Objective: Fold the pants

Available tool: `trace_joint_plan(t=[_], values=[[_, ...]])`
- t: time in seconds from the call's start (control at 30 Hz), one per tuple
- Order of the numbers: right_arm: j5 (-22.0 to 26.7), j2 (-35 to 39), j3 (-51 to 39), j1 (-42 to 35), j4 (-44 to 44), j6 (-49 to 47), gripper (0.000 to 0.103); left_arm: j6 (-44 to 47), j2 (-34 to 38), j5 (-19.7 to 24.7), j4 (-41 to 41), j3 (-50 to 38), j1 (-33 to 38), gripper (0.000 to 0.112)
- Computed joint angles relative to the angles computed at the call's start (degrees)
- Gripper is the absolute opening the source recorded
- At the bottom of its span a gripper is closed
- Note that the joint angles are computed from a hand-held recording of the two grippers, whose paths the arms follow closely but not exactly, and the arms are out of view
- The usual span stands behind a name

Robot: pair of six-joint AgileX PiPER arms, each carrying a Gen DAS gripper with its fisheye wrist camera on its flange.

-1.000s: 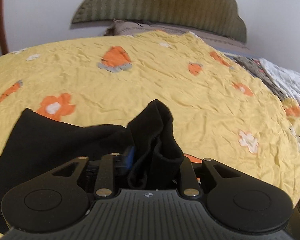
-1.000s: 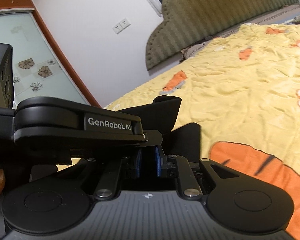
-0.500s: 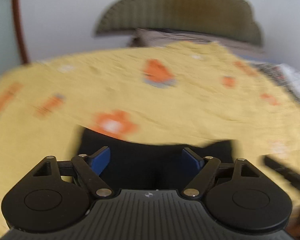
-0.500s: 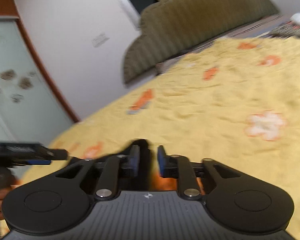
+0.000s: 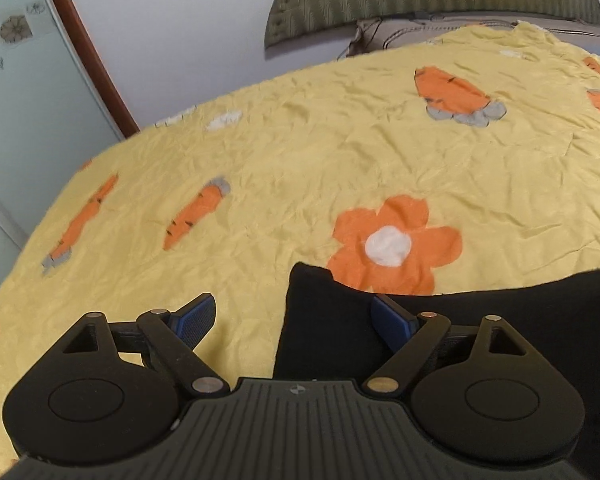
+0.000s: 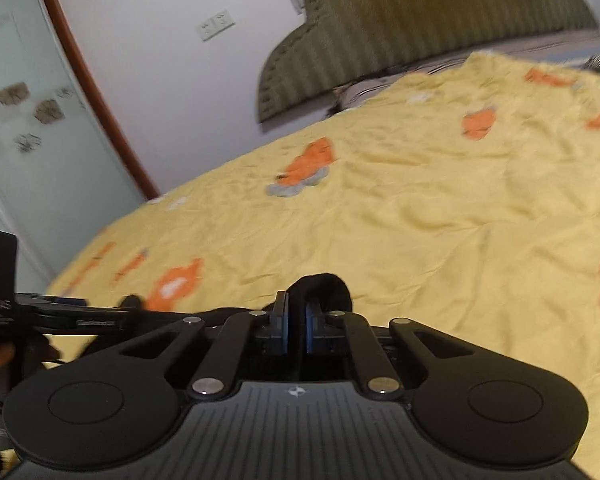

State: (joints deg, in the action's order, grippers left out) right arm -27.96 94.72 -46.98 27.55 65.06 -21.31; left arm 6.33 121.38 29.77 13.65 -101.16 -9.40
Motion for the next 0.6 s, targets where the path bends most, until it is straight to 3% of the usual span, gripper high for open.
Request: trace_joint_plan(t=[0.07, 0.13, 0.2, 0.3, 0.4, 0.6], values=[[-0.1, 0.1, 0.7, 0.0, -0.8, 2.7, 0.008, 0.4, -1.8, -0.9, -1.9, 2.2, 0.5, 0.087], [-1.9, -1.2, 2.9, 1.4, -1.3, 6.4, 0.018, 2.8, -5.5, -4.0, -5.2, 6.8, 1.5, 0.085], [-6.6, -3.8, 4.9, 5.1, 6.7, 1.7, 0.020, 6.0, -9.6, -6.1, -8.6, 11.4, 2.3, 0.086], [-14.8, -9.6, 10.7, 12.6, 11.2, 1.9, 0.020, 17.8, -16.1, -8.8, -20.8, 18.7, 4.5, 0.087], [-14.0, -14.4, 15.7, 17.3, 7.4, 7.5, 0.020, 30.7, -21.0, -8.4, -33.3, 24.6, 6.2, 0.088], [-9.7, -14.4, 15.5, 21.3, 10.7, 7.2, 0.020, 40.3, -24.1, -3.6, -40.5, 30.8, 7.3, 0.088]])
